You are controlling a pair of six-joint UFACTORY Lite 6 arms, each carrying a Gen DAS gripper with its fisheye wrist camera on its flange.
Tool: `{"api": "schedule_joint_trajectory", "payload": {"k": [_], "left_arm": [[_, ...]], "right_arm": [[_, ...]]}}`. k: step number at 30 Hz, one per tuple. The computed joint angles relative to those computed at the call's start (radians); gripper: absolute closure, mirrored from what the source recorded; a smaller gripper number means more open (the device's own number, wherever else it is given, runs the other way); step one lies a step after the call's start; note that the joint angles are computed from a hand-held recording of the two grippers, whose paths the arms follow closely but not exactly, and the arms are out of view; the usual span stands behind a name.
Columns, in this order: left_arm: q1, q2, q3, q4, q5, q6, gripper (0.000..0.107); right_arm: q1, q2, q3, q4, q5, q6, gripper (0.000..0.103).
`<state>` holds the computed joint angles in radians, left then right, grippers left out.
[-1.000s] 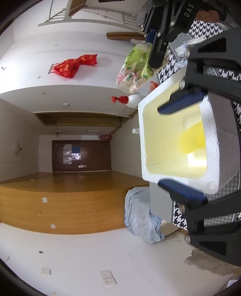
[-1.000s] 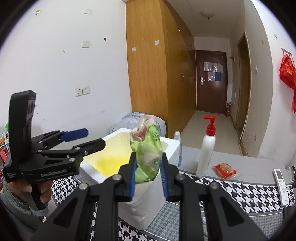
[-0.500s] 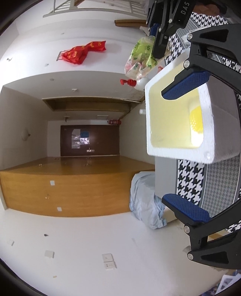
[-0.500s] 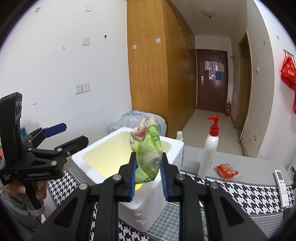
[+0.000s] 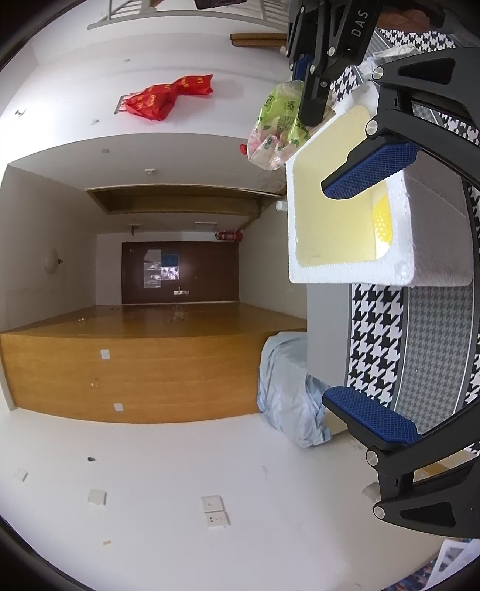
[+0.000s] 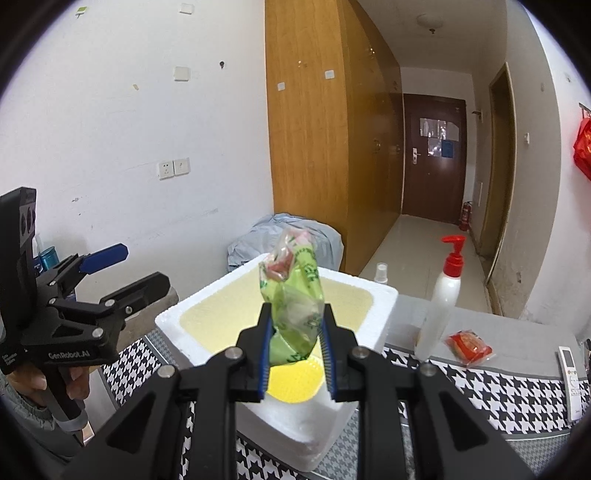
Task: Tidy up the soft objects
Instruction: 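Lower the green bag into the white foam box and open the right gripper, then withdraw both grippers from the box back over the table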
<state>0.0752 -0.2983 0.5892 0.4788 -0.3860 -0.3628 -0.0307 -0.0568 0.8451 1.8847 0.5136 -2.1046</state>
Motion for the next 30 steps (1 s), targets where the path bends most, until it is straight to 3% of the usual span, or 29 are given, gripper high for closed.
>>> {"api": "schedule_joint_trajectory", "payload": {"k": [4,11,15,18,19,30], "left_arm": [[0.011,-0.007,-0.010,-0.037,0.003,0.043,0.005],[0.059,-0.027,-0.026,0.049,-0.008,-0.040,0.005],[0.063,-0.043,-0.033,0.059,-0.004,-0.054,0.005],[0.074,-0.045,-0.037,0.086,-0.007,-0.078,0.005],[0.075,-0.046,-0.038,0.088,-0.006,-0.082,0.005],[0.057,-0.079,-0.051,0.103,0.016,-0.099,0.005]], "right_arm": [[0.022,0.023,0.022,0.008,-0.021,0.001,0.075],[0.055,0.063,0.051,0.018,-0.042,-0.001,0.074],[0.070,0.086,0.068,0.012,-0.061,-0.002,0.060],[0.077,0.095,0.073,0.011,-0.080,0.001,0.021],[0.076,0.091,0.066,0.035,-0.075,-0.019,0.016],[0.044,0.033,0.020,0.022,-0.048,-0.006,0.007]]}}
